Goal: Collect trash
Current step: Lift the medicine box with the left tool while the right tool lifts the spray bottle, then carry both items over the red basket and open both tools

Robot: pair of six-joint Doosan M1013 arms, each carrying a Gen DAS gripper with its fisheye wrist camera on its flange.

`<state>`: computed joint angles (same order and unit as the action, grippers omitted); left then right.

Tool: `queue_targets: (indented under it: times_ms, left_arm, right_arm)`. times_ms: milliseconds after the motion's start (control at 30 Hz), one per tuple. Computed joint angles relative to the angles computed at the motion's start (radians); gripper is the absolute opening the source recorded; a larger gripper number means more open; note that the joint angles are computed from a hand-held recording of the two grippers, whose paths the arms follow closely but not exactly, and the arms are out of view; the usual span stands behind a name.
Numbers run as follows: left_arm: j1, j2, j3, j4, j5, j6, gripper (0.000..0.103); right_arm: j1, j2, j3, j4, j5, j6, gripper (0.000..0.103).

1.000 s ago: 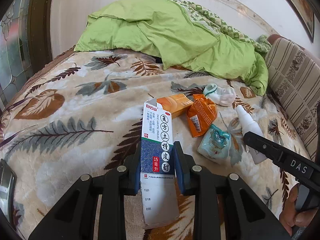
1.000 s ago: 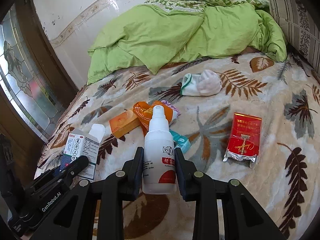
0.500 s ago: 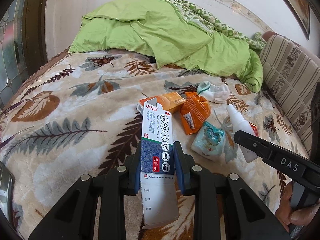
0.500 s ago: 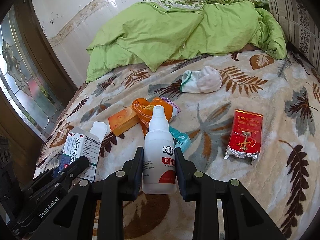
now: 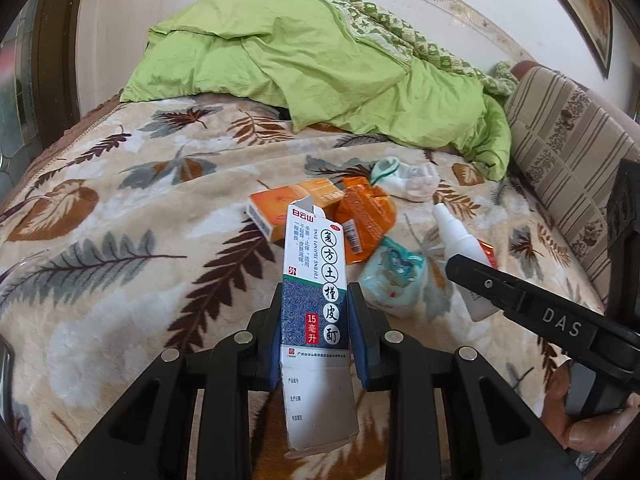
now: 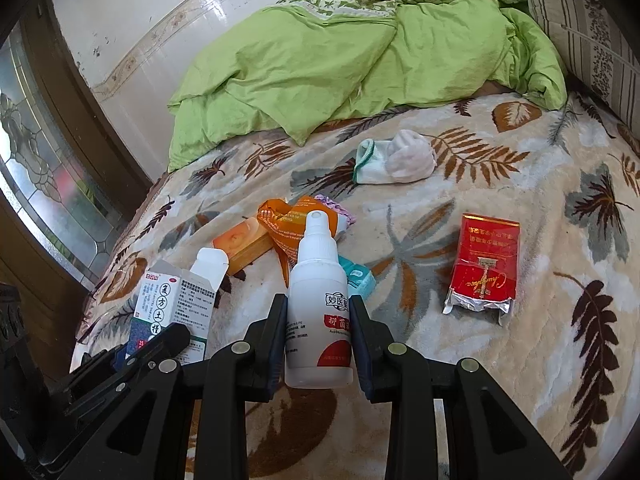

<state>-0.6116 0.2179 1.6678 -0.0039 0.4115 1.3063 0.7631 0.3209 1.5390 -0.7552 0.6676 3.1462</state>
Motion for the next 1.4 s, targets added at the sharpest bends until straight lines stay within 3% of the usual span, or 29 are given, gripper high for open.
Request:
queue_targets:
  times_ms: [167,567,700,833,1000,1167,1400]
  left_arm:
    - [-0.008,-0.017,0.017,-0.085,-0.01,0.069,0.026]
    - [-0.067,-0.068,0.074,-0.083,-0.018,0.088,0.026]
    - [-0.084,-0.092,0.097,-0.136,0.001,0.124,0.026]
    - [-0.1,-0.116,0.109,-0.24,0.01,0.213,0.026]
    - [-0.144,-0.136,0.107,-0.292,0.019,0.304,0.026]
    - [-0.206,-0.138,0.074,-0.424,0.059,0.47,0.026]
    - [-0.304,-0.099,-0.006,-0.629,0.184,0.707,0.026]
  right_arm:
    - [0.016,-0.027,0.029,-0.042,0.012,0.073,0.032]
    - [0.091,-0.114,0.141,-0.111,0.096,0.242,0.032]
    - [0.113,-0.147,0.177,-0.122,0.098,0.294,0.032]
    - [0.137,-0.191,0.218,-0.141,0.089,0.35,0.032]
    - [0.19,-0.271,0.282,-0.202,0.138,0.448,0.032]
    - [0.263,-0.369,0.358,-0.248,0.28,0.572,0.032]
    - [0.408,-0.506,0.473,-0.195,0.617,0.791,0.032]
